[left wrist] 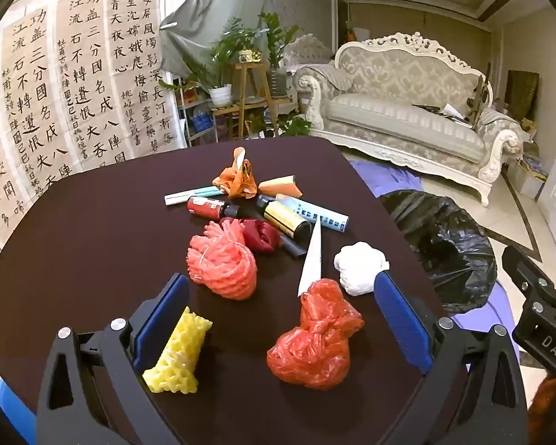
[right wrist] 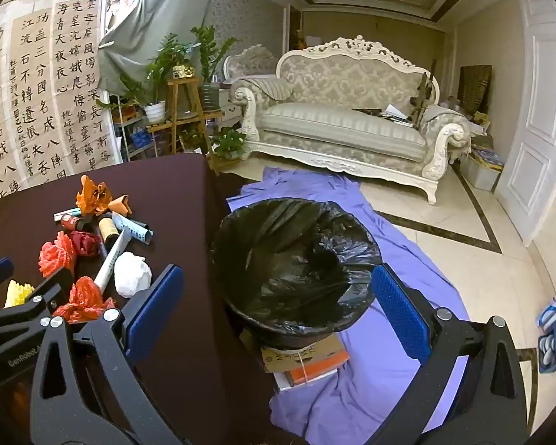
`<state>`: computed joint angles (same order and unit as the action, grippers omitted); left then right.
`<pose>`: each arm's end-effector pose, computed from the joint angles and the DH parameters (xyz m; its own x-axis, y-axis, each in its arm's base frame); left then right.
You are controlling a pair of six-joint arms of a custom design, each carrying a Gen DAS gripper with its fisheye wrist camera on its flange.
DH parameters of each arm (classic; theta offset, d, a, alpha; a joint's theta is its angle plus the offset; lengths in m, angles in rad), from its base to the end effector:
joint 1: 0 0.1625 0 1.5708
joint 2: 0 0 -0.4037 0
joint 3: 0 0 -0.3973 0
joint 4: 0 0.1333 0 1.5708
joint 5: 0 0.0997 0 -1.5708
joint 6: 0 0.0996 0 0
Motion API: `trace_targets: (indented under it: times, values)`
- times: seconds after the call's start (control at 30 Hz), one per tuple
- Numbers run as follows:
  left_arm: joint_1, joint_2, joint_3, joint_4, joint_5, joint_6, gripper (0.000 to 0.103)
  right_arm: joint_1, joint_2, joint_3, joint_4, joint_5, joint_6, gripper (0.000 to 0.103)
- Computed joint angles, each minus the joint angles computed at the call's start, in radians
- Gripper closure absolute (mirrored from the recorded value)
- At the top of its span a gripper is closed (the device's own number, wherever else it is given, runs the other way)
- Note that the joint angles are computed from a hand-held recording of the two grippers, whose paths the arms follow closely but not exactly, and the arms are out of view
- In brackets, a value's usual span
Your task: Collect trash
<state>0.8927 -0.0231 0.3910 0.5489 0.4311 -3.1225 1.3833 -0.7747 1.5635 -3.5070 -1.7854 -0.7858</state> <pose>-0.2777 -0.7015 -0.0648 -0.6625 -0.1565 -0.7325 0.5106 0.6212 -0.5945 -0.0200 -0.7068 0.2139 -0.7071 -0.0220 0.7068 -0.5993 0.5491 -0.5825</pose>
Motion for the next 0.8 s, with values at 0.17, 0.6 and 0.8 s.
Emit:
trace_targets:
  times: [0.17,0.6,0.8]
  values:
    - [-0.003,-0.009,0.011,-0.012,0.005,0.01,0.006,-0.005,-0.006,0.003,0.004,0.014,0.006,0.004]
    - [0.001,-0.018,0.018,-0.003,0.021,-0.01,0.006,-0.007,-0.018,0.006,0.011,0.011,0.005,0.004]
    - [0.003,-0.001,-0.02,0.035,0.025,-0.033,0.006,-0.003,-0.02,0.002,0.011,0.002,0.008,0.004]
